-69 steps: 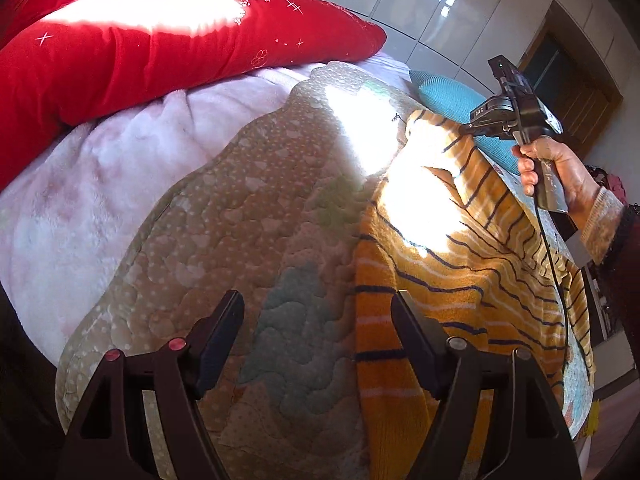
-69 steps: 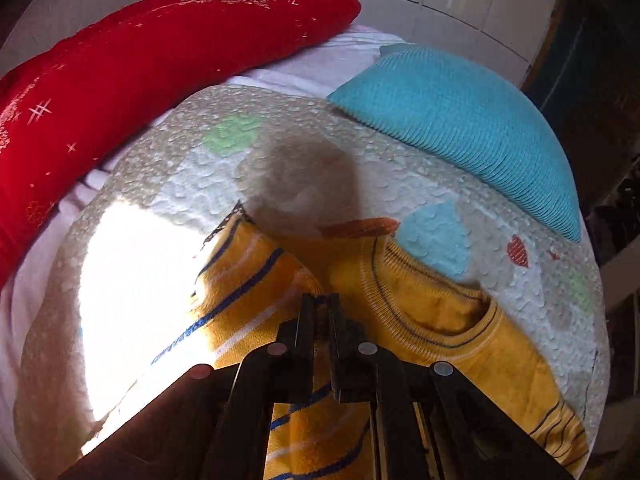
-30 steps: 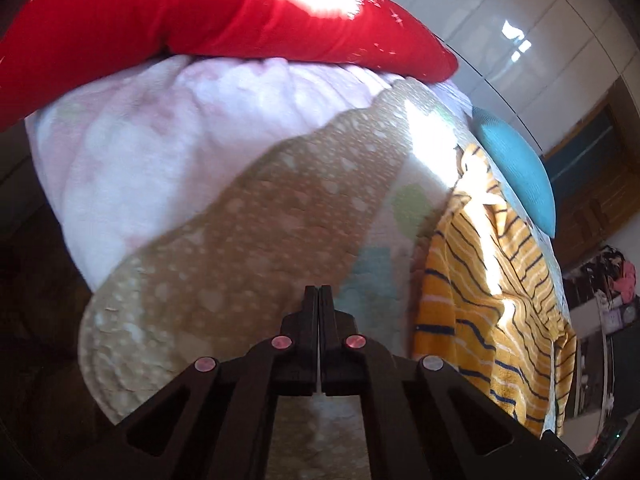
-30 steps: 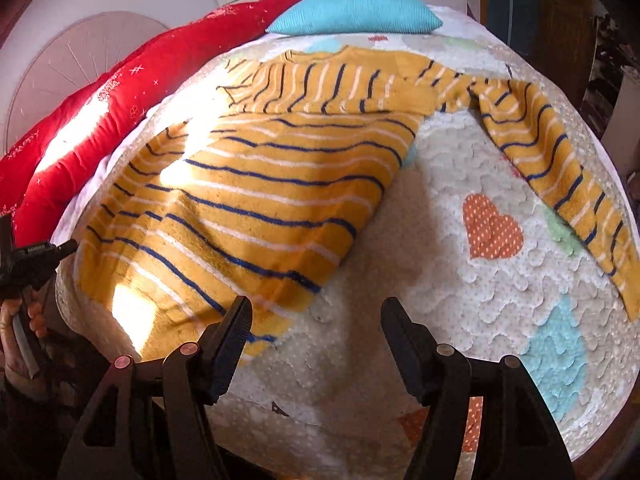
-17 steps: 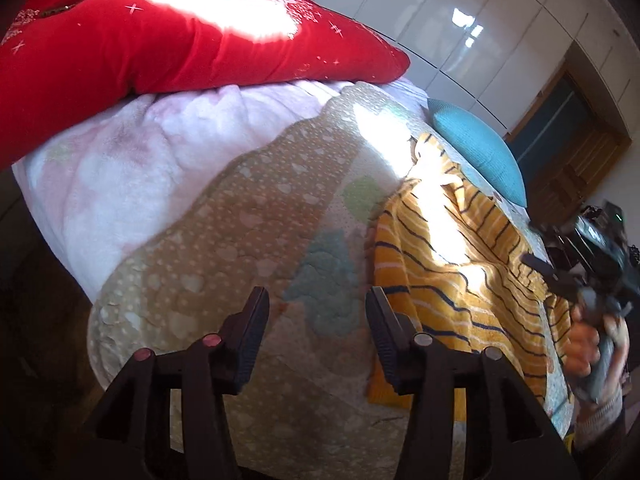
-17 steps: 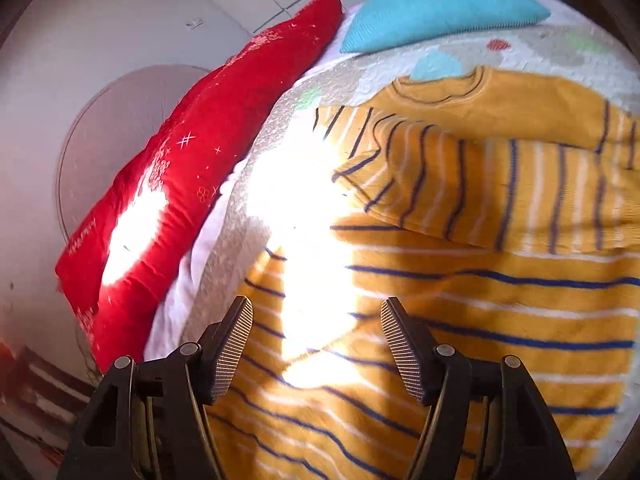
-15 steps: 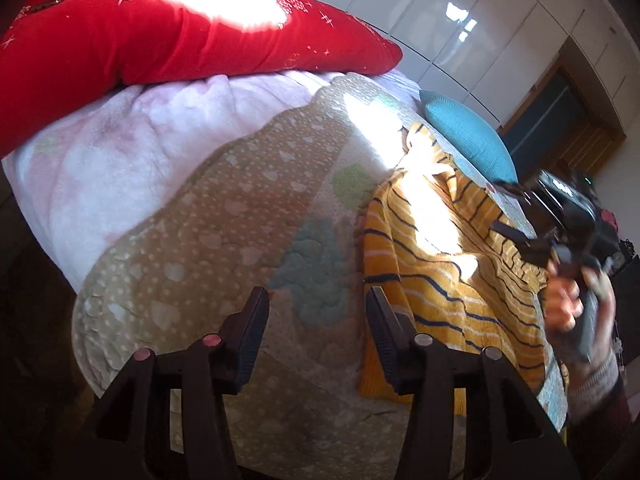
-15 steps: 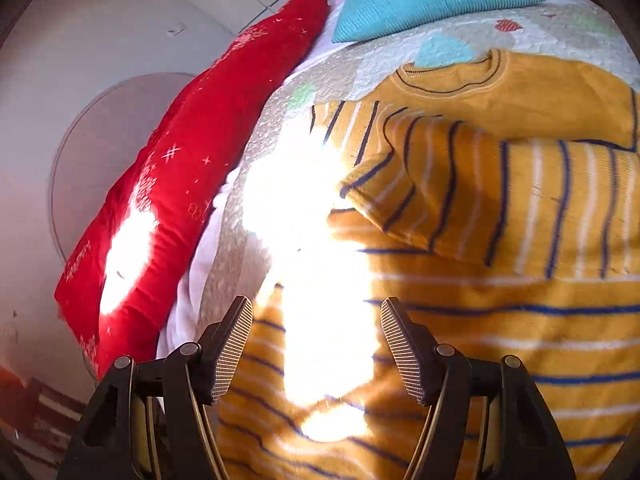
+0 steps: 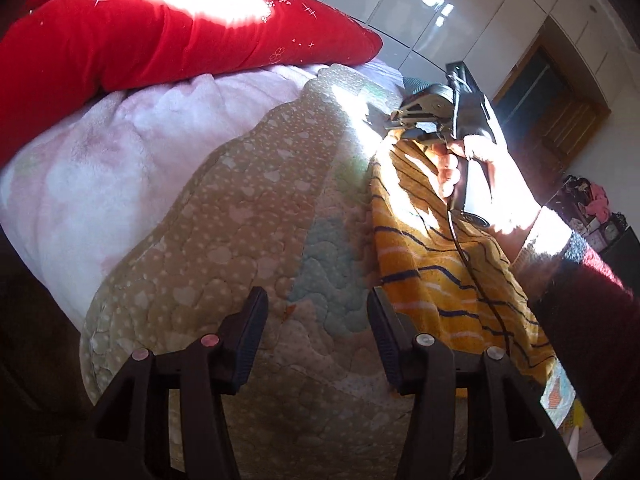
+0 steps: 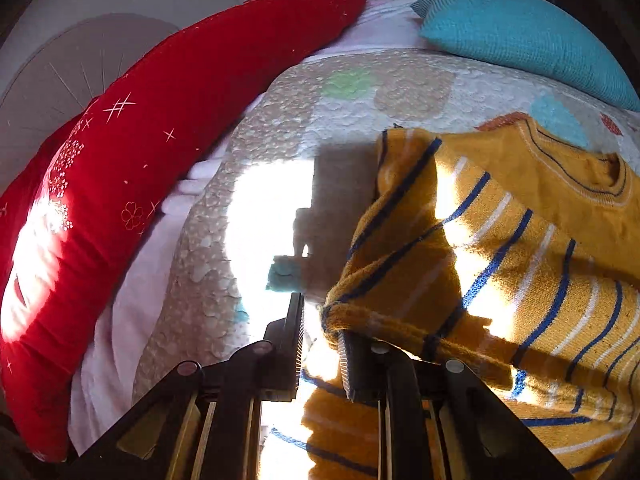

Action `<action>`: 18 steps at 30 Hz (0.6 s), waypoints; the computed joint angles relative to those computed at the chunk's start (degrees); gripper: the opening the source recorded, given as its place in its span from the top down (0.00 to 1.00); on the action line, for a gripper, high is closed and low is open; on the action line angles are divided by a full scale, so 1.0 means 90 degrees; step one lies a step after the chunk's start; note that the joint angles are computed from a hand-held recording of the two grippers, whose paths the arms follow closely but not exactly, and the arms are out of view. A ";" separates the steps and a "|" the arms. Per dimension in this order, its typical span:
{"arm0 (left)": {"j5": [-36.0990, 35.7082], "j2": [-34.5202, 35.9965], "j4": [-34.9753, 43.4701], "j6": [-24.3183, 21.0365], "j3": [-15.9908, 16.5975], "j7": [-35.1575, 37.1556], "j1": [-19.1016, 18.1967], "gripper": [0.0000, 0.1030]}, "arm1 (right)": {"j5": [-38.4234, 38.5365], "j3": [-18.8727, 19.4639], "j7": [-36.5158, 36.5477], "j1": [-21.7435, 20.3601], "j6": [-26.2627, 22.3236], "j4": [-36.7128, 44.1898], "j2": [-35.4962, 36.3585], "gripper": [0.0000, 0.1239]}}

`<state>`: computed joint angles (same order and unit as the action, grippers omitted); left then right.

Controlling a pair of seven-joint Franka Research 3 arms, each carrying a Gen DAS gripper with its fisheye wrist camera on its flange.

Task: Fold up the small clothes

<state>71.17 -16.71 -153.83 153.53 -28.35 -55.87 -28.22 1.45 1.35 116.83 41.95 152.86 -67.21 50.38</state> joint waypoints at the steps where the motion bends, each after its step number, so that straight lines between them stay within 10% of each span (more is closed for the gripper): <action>1: 0.0007 0.0010 0.0014 0.0025 0.0007 0.0027 -0.0002 0.51 | 0.0047 0.0100 -0.0094 -0.0036 -0.0092 0.0247 0.0159 0.83; 5: -0.0030 0.0068 0.0071 0.0044 0.0000 -0.0030 -0.0004 0.48 | 0.0490 0.0577 -0.0678 -0.0303 -0.0117 0.0367 0.0324 0.51; 13: -0.0801 0.0094 0.0269 -0.0296 -0.0045 0.0578 -0.0166 0.41 | 0.2301 0.2048 -0.2714 -0.1705 0.1031 -0.3002 -0.1899 0.46; 18: -0.1069 0.0327 0.0605 -0.0674 -0.0145 0.0957 -0.0278 0.36 | 0.3588 0.2466 -0.4344 -0.2531 0.0853 -0.5597 -0.3895 0.41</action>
<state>61.55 -13.77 -148.38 147.46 -29.65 -47.26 -30.72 33.74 23.55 77.73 19.18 160.54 -117.58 15.33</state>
